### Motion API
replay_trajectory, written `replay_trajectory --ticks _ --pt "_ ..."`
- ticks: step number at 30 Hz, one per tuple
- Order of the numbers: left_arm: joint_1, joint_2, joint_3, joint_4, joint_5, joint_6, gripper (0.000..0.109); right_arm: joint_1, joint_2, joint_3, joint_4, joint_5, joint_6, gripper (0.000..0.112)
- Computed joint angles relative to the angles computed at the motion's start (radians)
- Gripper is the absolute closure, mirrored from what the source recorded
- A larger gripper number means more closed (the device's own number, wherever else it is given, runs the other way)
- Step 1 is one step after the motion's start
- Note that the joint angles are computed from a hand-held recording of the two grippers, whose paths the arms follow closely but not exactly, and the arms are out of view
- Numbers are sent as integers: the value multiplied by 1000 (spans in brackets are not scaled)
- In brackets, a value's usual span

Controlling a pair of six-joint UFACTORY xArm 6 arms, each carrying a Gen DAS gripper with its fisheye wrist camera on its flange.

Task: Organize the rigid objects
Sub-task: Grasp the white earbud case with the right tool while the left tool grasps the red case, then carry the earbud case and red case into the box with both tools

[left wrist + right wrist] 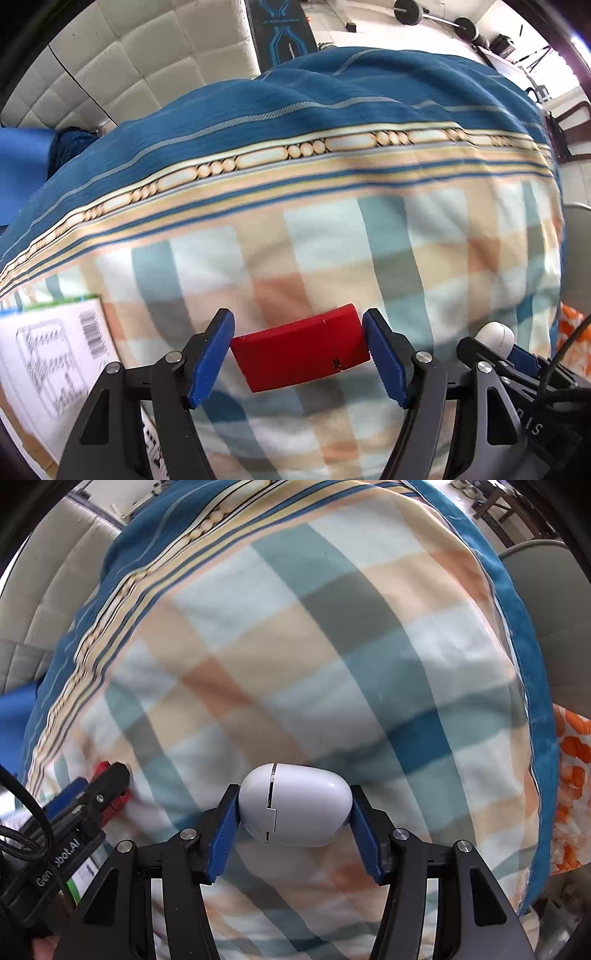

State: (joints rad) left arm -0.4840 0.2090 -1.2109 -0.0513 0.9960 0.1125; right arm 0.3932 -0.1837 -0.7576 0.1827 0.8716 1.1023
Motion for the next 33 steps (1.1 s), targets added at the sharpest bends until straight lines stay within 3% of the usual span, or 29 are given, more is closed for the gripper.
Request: replay_trajectory --ticks 11,20,25,33 --pt "57 -313 203 -113 36 113 39 179 -70 -24 -43 36 85 53" --pt "261 -493 166 -222 162 298 39 270 -83 -194 -116 97 129 53" --pt "409 -531 126 -230 176 407 39 336 -52 -385 -162 185 122 53" --pt "651 -536 106 -213 166 548 39 472 309 -876 -278 328 143 53"
